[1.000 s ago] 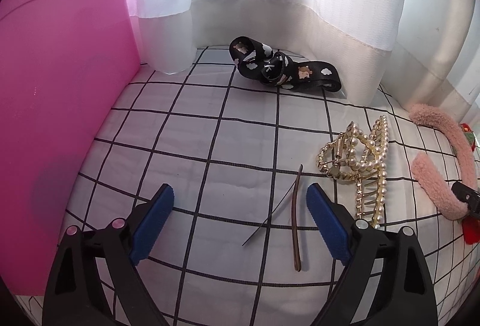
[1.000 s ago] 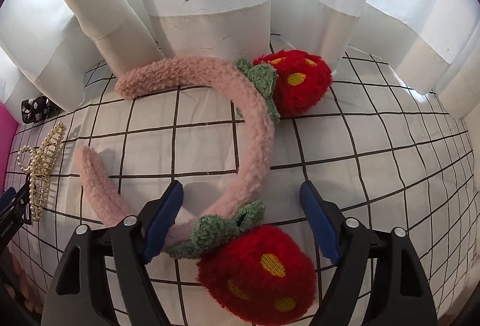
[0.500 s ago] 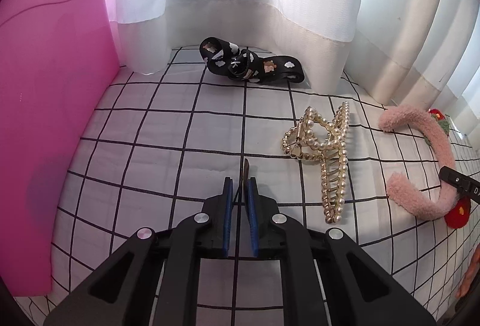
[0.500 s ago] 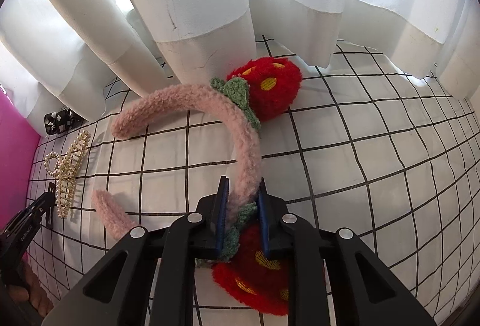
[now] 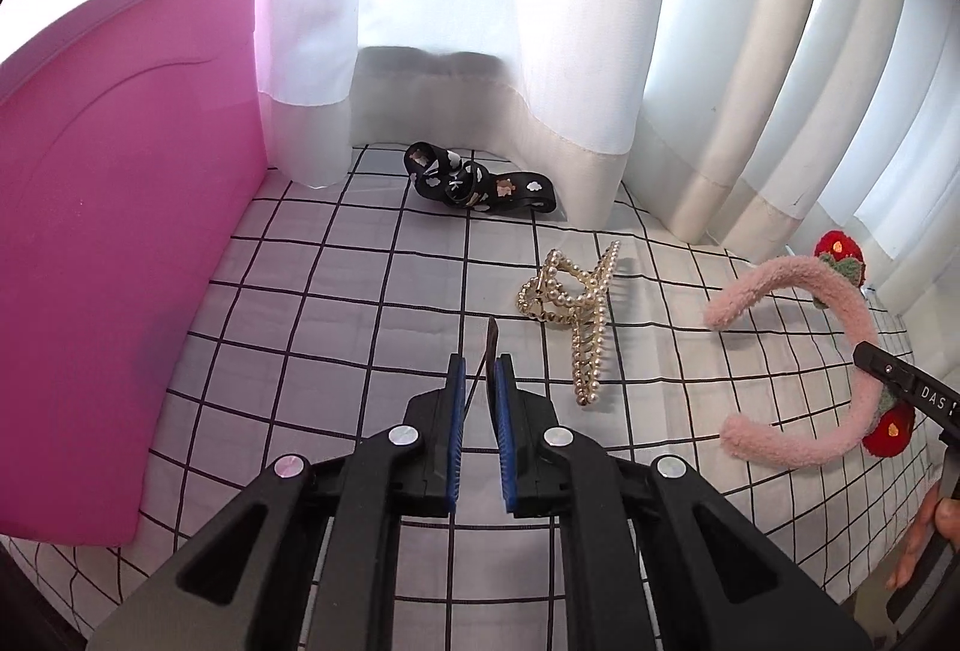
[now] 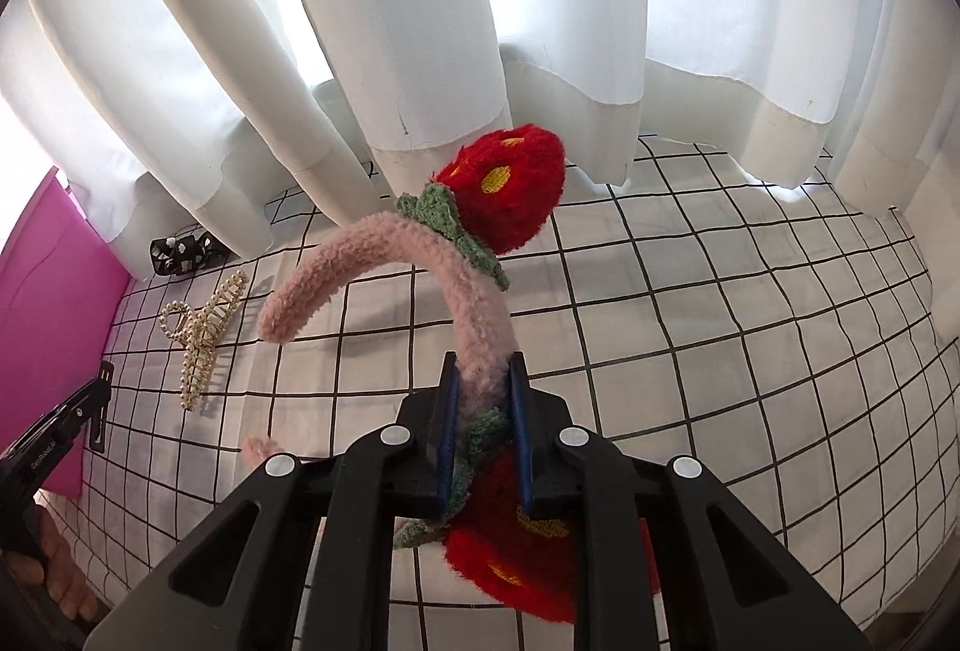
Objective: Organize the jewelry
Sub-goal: 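Lift and carry the pin and headband over the pink tub, then open both tools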
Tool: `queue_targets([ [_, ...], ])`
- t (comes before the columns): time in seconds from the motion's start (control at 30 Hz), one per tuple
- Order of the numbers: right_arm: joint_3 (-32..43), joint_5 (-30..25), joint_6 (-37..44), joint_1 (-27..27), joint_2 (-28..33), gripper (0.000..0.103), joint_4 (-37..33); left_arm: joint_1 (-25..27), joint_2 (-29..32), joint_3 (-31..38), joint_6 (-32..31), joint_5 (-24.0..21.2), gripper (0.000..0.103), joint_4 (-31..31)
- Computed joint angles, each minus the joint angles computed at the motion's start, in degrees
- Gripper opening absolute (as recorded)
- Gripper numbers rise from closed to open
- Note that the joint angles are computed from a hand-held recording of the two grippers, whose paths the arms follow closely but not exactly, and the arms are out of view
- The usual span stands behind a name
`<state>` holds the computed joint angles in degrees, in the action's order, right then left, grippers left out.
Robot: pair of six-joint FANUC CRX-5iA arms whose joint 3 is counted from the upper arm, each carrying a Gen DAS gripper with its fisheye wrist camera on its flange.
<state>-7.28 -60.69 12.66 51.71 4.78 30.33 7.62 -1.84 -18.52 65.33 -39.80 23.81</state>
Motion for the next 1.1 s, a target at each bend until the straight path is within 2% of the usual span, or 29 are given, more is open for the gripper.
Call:
queue_targets([
  [0.37, 0.2, -3.1, -1.7, 3.6, -2.9, 0.015, 6.1, 1.6, -5.9, -0.9, -4.5, -2.2, 0.010, 4.2],
  [0.6, 4.2, -4.0, -0.3, 6.3, -2.6, 0.015, 10.6, 4.0, -9.5, -1.0, -8.8, -3.0, 0.010, 9.4],
  [0.9, 13.8, 1.1, 5.7, 7.1, 3.2, 0.015, 14.0, 10.0, -12.7, 0.7, -11.7, -3.2, 0.010, 12.5],
  [1.1, 22.6, 5.5, 11.7, 7.2, 9.4, 0.015, 12.5, 15.5, -13.8, 1.9, -12.9, -2.4, 0.010, 14.4],
])
